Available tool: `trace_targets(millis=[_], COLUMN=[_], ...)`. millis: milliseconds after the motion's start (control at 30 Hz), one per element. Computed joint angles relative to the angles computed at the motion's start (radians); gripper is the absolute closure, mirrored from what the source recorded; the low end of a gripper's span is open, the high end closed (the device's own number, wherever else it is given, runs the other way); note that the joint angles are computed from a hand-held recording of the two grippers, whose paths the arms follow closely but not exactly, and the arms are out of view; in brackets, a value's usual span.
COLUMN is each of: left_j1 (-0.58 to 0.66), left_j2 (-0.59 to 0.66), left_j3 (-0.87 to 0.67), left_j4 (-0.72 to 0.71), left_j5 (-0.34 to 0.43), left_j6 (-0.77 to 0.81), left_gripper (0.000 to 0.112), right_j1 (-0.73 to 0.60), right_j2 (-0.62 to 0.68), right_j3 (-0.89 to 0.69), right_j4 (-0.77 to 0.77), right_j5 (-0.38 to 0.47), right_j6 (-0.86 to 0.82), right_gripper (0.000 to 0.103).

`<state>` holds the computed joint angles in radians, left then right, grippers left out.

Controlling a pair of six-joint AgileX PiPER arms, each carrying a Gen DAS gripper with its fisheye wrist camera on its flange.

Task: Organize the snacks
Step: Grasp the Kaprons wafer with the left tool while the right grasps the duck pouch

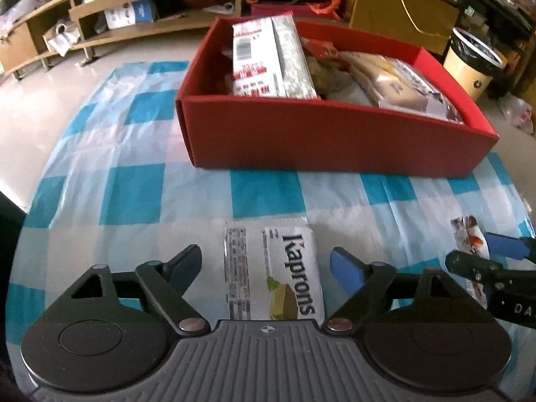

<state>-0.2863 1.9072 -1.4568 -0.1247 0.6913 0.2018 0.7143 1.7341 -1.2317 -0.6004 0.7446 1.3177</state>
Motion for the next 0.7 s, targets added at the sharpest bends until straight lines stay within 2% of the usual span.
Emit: trace_targets(millis=[33,100,200,300,400,467,533,600,700], left_j1=[-0.005,-0.011,-0.018,-0.029,-0.026,-0.028,-0.037,-0.045,-0.054], left_j2=[0.001,-0.001,0.003,-0.008,-0.018,-0.035,-0.047,-0.055,-0.065], left_j3=[0.000,0.010,0.026,0.058,0.071,0.090,0.105,0.114,0.126], left_j4=[0.010,0.030,0.052,0.079,0.055,0.031,0.037,0.048,0.052], left_j5=[-0.006,-0.013,-0.017,-0.055,-0.062,-0.075,-0.084,-0.089,-0.089], left_j6=[-0.003,-0.009,-0.024,-0.031,-0.019,0.013,0.018,0.007,-0.005], left_gripper=[0.023,0.021,0.018,0.016,0.026,0.040,0.046,0.047,0.047], right_j1=[-0.005,-0.008,0.007,0.029,0.011,0.005,0.018,0.026,0.028], right_j2=[0.002,0.013,0.030,0.010,0.015,0.024,0.021,0.014,0.007], right_j3=[-0.002,-0.009,-0.025,-0.014,-0.028,-0.025,-0.015,-0.008,-0.007], right_j4=[0.007,0.019,-0.005,-0.064,-0.013,0.000,-0.031,-0.034,-0.028], right_j5=[-0.003,0.001,0.028,0.050,0.057,0.058,0.061,0.058,0.061], right_j6=[-0.009,-0.031,-0.023,0.055,-0.002,-0.005,0.035,0.043,0.040], right_gripper=[0.037,0.034,0.034,0.034,0.033,0.033,0.040,0.049,0.050])
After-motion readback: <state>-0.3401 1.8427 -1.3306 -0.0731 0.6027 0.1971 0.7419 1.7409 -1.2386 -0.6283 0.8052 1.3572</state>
